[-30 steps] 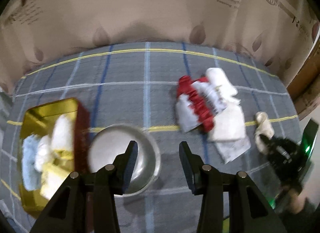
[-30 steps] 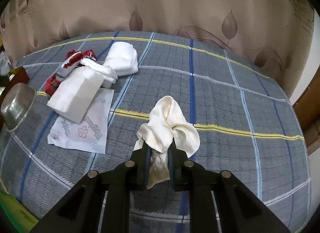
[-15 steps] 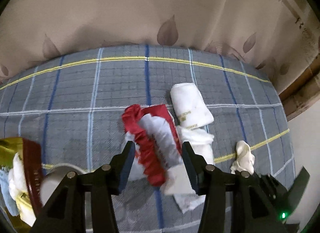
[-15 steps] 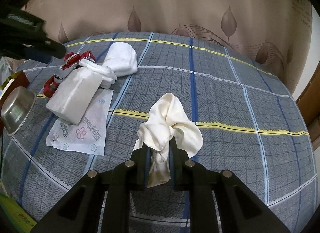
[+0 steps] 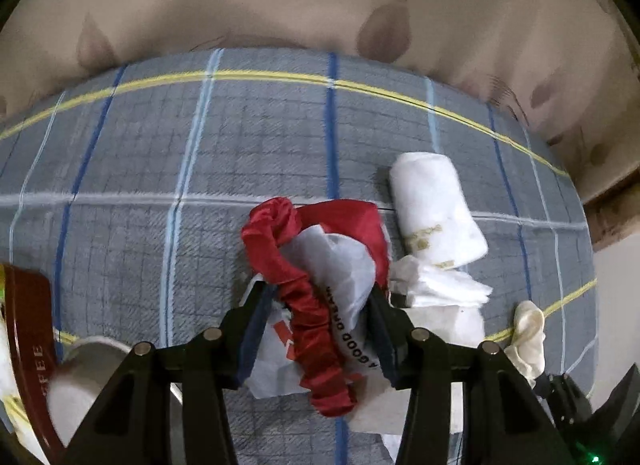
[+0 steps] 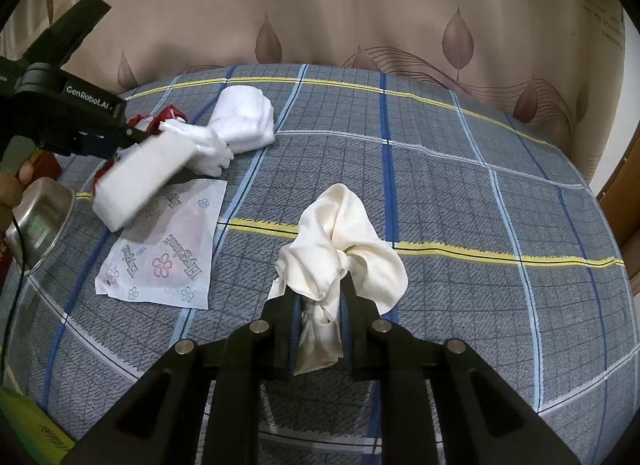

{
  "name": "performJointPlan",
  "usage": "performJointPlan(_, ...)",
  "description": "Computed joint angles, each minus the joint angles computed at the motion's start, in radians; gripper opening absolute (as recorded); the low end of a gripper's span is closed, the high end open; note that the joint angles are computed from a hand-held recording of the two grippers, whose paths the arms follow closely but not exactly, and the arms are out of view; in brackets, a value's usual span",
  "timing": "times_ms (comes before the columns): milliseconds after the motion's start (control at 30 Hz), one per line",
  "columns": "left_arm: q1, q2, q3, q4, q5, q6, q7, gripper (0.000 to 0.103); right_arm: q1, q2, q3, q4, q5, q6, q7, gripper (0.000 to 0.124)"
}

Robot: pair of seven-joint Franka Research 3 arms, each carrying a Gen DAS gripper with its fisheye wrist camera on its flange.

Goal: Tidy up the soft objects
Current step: 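Grasp the red-and-white sock bundle with the left tool, then carry the sock bundle into the gold tray and release with the left tool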

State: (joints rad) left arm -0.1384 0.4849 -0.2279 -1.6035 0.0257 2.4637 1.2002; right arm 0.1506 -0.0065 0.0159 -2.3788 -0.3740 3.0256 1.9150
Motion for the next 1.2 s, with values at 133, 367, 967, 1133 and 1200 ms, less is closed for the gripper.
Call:
performJointPlan(133,0.006,-0.014,0.0,-0.02,-0.002,0.001,0.007,0.021,0.0,0.0,0.0,0.001,-0.006,-0.001,0.005,0.016)
performJointPlan(367,0.015,-0.077,-0.001,-0.084,-0.007,0.032,0.008,0.019,0.0,0.0,0.0,0.001,-0.004,-0.001,0.003,0.016)
performJointPlan(967,0.036,-0.362,0.031,-0.333,-0.026,0.054,0.066,0.019,0.001,-0.001,0.001,0.002,0.002,-0.004,0.002,0.017)
performJointPlan(1133,0.054,-0.47,0.071,-0.412,0.041,0.036,0.051,0.019,-0.001,-0.001,0.0,0.003,-0.015,-0.005,0.013,0.017)
performJointPlan(1200,0.067,-0.507,0.087,-0.441,0.086,0.031,0.027,0.019,-0.001,-0.001,0.0,0.004,-0.021,-0.006,0.018,0.016)
